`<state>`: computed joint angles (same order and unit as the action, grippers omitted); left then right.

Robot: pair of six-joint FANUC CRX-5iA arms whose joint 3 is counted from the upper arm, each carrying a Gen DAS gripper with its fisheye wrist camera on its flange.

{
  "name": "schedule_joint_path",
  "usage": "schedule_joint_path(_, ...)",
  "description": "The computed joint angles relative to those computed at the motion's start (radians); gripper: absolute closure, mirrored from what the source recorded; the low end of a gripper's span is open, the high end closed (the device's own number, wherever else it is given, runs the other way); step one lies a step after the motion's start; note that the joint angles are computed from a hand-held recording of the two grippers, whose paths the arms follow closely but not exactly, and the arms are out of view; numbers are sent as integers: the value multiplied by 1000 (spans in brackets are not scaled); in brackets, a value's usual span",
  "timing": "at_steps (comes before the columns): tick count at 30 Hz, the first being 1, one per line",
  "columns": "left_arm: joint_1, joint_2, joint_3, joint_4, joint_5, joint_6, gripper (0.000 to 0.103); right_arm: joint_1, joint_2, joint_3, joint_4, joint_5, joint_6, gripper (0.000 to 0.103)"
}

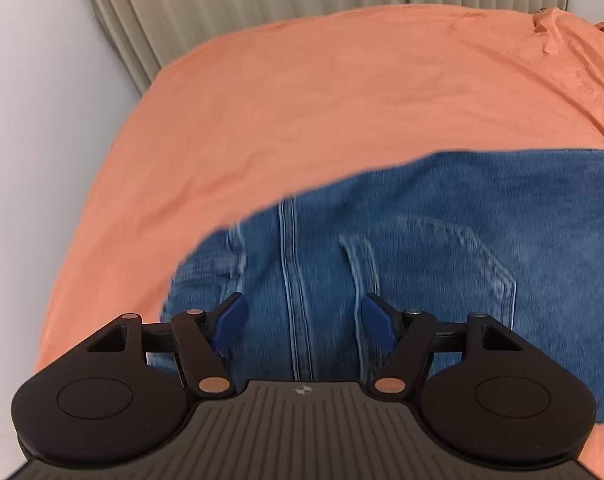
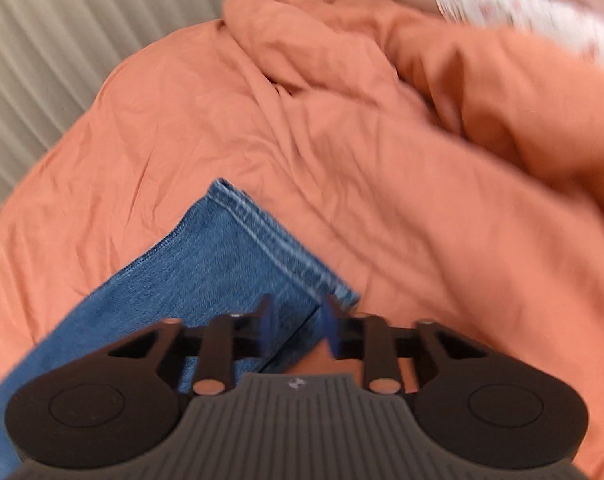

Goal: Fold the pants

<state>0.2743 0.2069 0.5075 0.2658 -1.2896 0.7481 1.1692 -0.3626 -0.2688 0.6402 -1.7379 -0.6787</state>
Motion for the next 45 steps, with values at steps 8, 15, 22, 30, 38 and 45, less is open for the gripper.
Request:
schedule_joint_path(8, -54, -30, -29, -124, 33, 33, 26, -16, -66, -145, 52, 121, -221, 103)
schedule_joint_path(15, -81, -26, -43, -180, 51, 91, 24, 13, 3, -32, 142, -29, 36, 103)
schedule_joint_path(22, -70, -51, -74, -156, 72, 59, 23, -37, 12, -47, -25, -7, -1, 103)
schedule_joint_path(30, 72, -72, -104, 43, 34, 93, 22, 6, 87, 77, 5, -86, 173, 74)
schedule_joint_path(38, 253, -64, -143, 268, -53, 205, 20, 43, 247, 239, 53, 76, 304, 71)
schedule_joint_path(45, 367, -49, -338, 523, -37, 419, 21, 39, 487, 454, 88, 307, 441, 69)
